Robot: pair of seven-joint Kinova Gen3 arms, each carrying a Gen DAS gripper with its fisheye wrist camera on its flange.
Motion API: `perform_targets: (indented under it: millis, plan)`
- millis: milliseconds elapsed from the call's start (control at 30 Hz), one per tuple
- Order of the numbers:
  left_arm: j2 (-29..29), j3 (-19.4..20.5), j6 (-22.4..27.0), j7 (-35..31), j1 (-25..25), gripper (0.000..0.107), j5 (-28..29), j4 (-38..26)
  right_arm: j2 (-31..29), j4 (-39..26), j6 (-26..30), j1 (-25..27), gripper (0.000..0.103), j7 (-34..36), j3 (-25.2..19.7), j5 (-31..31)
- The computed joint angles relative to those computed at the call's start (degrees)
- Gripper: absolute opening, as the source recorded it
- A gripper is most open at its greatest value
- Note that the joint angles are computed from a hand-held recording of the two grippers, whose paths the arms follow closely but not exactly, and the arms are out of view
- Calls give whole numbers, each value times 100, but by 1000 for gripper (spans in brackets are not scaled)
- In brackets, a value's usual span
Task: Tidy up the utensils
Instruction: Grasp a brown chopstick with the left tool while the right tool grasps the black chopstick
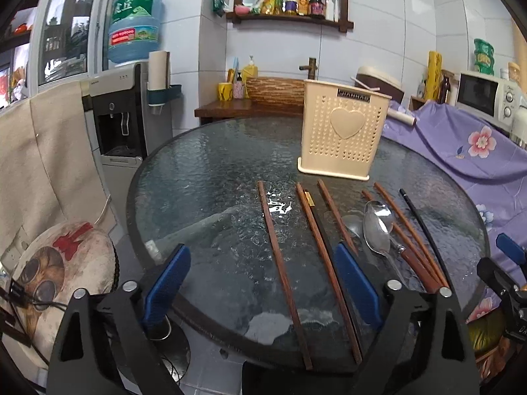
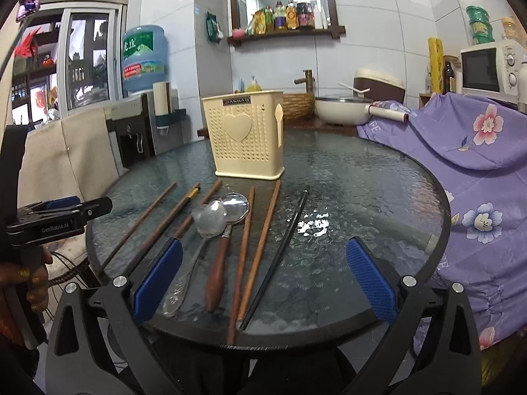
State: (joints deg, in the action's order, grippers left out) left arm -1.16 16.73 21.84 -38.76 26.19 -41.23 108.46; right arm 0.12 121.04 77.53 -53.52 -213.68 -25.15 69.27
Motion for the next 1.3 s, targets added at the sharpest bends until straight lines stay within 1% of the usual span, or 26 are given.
perform_targets:
  millis: [33, 133, 167, 200, 233, 267, 400, 500, 533, 600, 700, 767, 933, 1100, 1300]
  plan:
    - [100, -14, 96, -233, 13, 82, 203, -134, -29, -62, -95, 91, 95, 223, 93, -64]
    - [361, -60, 358, -905, -5, 79, 790, -528, -200, -178, -622, 473, 83, 735, 314, -252]
    - [419, -190, 469, -1018, 120, 78, 871, -641, -266, -232, -855, 573, 79, 896, 462, -356]
    - [517, -285, 619, -1039, 227, 77, 858, -793, -306, -305, -1082, 779, 78, 1074, 514, -478]
    - [588, -288, 715, -1124, 228, 76, 930, -911, -322, -364, -1244, 916, 78, 1223, 555, -561]
    - [653, -333, 781, -1261, 243, 73, 1066, -1021, -317, -440, -1363, 1045, 74, 1408, 584, -659]
    - [1097, -425, 1351, -2043, 262, 62, 1780, -1752, -105, -963, -1573, 1472, 59, 2282, 783, -1201]
    - [1438, -563, 1802, -2337, 394, 55, 1972, -2265, 42, -1289, -1662, 1700, 54, 2805, 930, -1582]
    - [1537, -610, 1914, -2416, 428, 54, 2053, -2415, 72, -1363, -1743, 1778, 53, 2968, 994, -1698]
    - [1743, -724, 2171, -2496, 518, 50, 2145, -2726, 225, -1570, -1797, 1921, 47, 3295, 1114, -1973]
    - [1990, -825, 2499, -2647, 573, 46, 2335, -3101, 390, -1798, -1833, 2058, 40, 3557, 1284, -2285]
    - [2100, -901, 2629, -2695, 629, 45, 2376, -3249, 466, -1894, -1826, 2101, 36, 3662, 1368, -2411]
    - [2345, -950, 2982, -2920, 599, 43, 2666, -3628, 600, -2087, -2034, 2278, 31, 4049, 1565, -2800]
    - [2471, -1052, 3147, -2938, 726, 39, 2614, -3848, 777, -2289, -2231, 2419, 28, 4479, 1668, -3177]
    - [2763, -1122, 3420, -3082, 769, 38, 2632, -4346, 930, -2483, -2192, 2339, 26, 4696, 1822, -3239]
